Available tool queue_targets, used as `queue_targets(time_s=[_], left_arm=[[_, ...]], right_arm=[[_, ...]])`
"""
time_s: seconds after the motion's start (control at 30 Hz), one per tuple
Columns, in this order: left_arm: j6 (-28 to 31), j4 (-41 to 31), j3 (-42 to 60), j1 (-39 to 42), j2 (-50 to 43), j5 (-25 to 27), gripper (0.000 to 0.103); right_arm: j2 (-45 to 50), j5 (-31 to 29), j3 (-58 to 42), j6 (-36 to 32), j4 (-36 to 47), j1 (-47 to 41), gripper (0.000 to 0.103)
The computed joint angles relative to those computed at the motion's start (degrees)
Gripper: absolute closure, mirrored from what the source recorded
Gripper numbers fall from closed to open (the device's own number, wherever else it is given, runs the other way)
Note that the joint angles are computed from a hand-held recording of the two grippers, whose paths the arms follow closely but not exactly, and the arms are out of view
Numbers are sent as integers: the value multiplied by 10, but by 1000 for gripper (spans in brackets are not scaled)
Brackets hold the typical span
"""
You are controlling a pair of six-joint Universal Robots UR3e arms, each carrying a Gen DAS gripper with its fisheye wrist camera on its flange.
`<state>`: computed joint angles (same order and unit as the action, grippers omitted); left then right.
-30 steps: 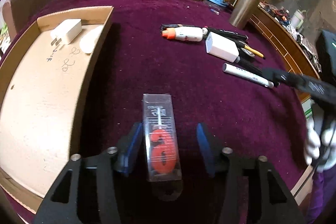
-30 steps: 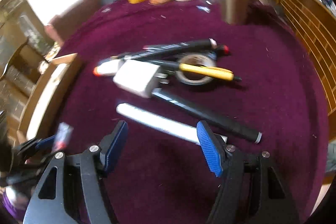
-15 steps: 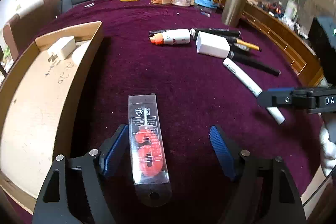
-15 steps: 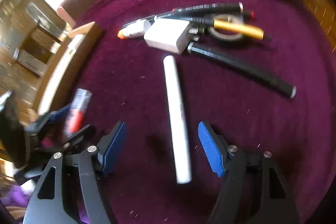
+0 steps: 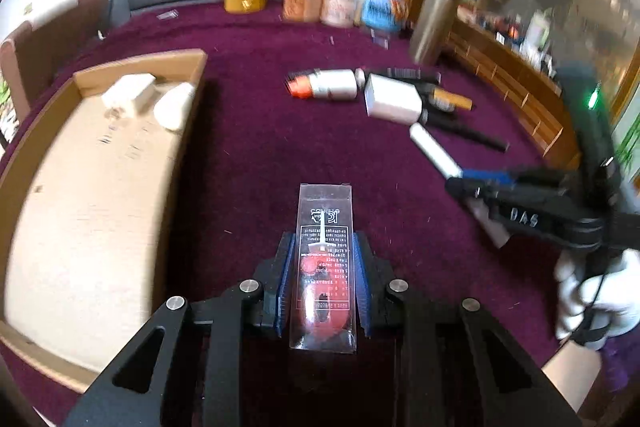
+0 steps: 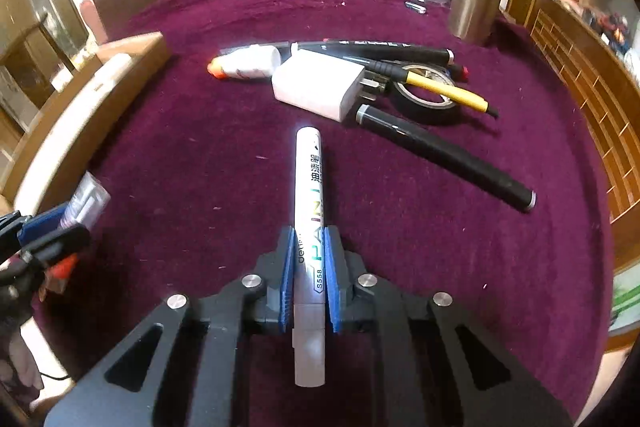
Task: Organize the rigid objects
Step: 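Place the red package in the tray with the left gripper while the right gripper places the white paint pen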
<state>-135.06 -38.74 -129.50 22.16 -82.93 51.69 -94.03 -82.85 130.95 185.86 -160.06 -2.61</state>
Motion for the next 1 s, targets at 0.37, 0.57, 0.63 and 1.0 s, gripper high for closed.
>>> queue_targets(time_s=[0.37,0.57,0.63,1.0], left_arm=[[-28,-149,236,136,-104,-46,80],[-126,-105,414,96,-275,36,80],[-147,-98,468,81,-327,54,80],[-207,-228,777,36,-549,90,80]], right_arm=[[123,255,-213,85,33,32,91],[339,254,-480,153,87,113,90],[395,238,-557,176,112,131,90],[574,135,-831,275,221,167,90]])
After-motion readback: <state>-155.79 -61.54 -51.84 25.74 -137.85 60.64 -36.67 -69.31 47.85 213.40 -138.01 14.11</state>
